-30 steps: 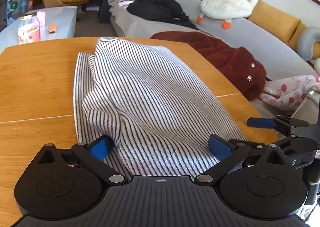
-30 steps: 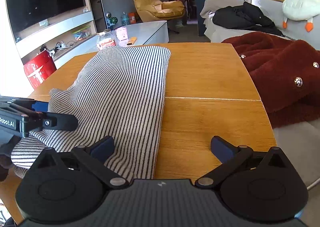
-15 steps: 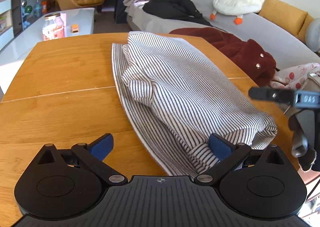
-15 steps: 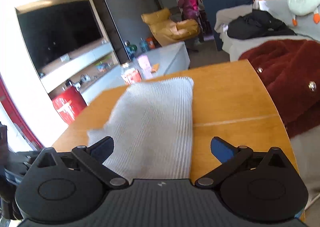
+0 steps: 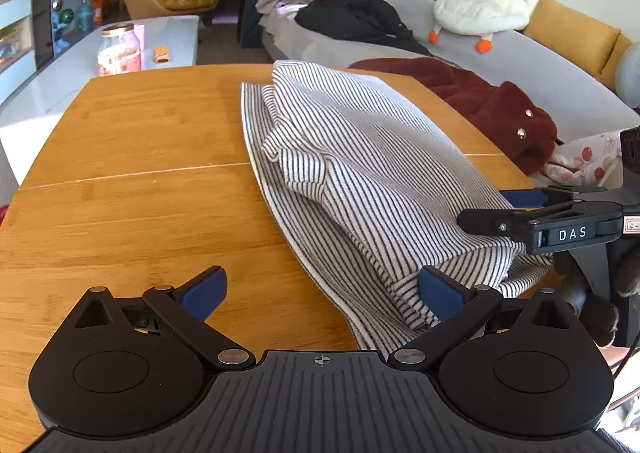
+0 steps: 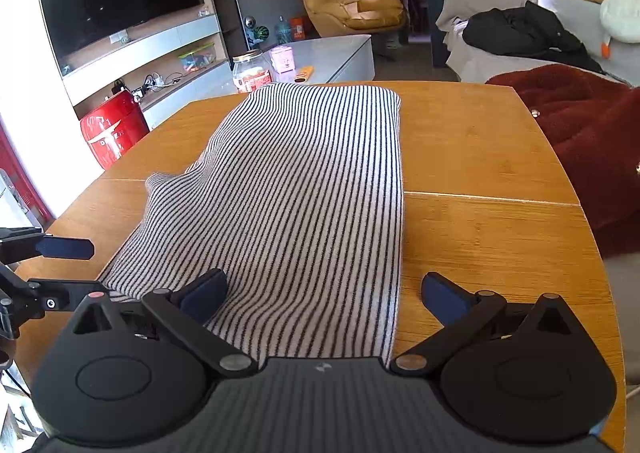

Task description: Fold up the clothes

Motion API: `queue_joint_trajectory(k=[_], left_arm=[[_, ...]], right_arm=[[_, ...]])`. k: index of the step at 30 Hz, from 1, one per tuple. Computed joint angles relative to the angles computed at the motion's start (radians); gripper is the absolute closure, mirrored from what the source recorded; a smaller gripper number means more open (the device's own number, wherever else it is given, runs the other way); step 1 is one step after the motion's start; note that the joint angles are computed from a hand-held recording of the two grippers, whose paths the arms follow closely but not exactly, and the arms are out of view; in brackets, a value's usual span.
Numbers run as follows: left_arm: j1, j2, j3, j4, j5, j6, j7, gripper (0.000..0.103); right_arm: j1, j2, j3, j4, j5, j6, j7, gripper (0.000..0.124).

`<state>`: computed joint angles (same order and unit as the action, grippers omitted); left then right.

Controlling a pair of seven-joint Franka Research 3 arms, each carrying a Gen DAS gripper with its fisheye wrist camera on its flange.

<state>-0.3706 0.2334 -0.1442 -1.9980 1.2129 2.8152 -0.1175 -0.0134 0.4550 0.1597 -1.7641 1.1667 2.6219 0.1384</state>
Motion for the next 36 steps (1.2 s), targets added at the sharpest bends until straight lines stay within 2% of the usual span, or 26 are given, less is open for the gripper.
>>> queue_joint_trajectory(k=[4,6,9,12,13,16,18,23,26,30,33,35,36], left_arm=[[0.001,0.004,0.001,0.0,0.001,0.005,-0.007,0.0],[0.001,0.005,0.001,0.002,-0.007,0.002,-0.001,0.0],[-0.001,0.003,-0.003,0.002,-0.023,-0.009,0.02,0.0],[-0.004,0.003,-0.005,0.004,-0.035,-0.021,0.04,0.0],[-0.004,0.003,-0.005,0.004,-0.037,-0.023,0.045,0.0],[-0.004,0.002,-0.005,0.003,-0.043,-0.022,0.055,0.0],[-0.003,-0.001,-0.005,-0.001,-0.048,-0.022,0.065,0.0],[-0.007,-0.026,-0.017,-0.017,-0.066,-0.074,0.114,0.0],[-0.001,-0.051,-0.017,-0.03,-0.041,-0.059,0.082,0.0],[0.007,-0.039,-0.016,0.009,0.03,-0.027,0.035,0.0],[0.006,0.017,-0.021,0.072,0.003,-0.025,0.093,0.0],[-0.001,0.055,-0.028,0.105,-0.063,-0.051,0.195,0.0],[-0.011,0.069,-0.03,0.115,-0.089,-0.078,0.247,0.0]], right_arm=[[-0.013,0.006,-0.012,0.023,-0.033,-0.074,0.051,0.021],[-0.039,0.001,0.001,0.024,0.023,-0.096,0.034,0.021],[-0.072,-0.036,0.032,-0.021,0.22,-0.079,-0.157,0.021],[-0.078,-0.093,0.046,-0.089,0.51,-0.038,-0.512,0.021],[-0.067,-0.105,0.035,-0.1,0.53,-0.036,-0.565,0.021],[-0.012,-0.119,-0.014,-0.114,0.406,-0.017,-0.542,0.032],[0.032,-0.116,-0.047,-0.13,0.295,0.031,-0.493,0.034],[0.03,-0.157,-0.077,-0.187,0.197,0.024,-0.445,0.033],[0.011,-0.197,-0.07,-0.218,0.345,0.053,-0.618,0.033],[0.009,-0.208,-0.096,-0.194,0.439,-0.009,-0.6,0.033],[0.036,-0.169,-0.103,-0.164,0.383,0.023,-0.56,0.033],[0.049,-0.137,-0.103,-0.158,0.303,0.051,-0.52,0.033],[0.04,-0.129,-0.096,-0.164,0.307,0.046,-0.527,0.033]])
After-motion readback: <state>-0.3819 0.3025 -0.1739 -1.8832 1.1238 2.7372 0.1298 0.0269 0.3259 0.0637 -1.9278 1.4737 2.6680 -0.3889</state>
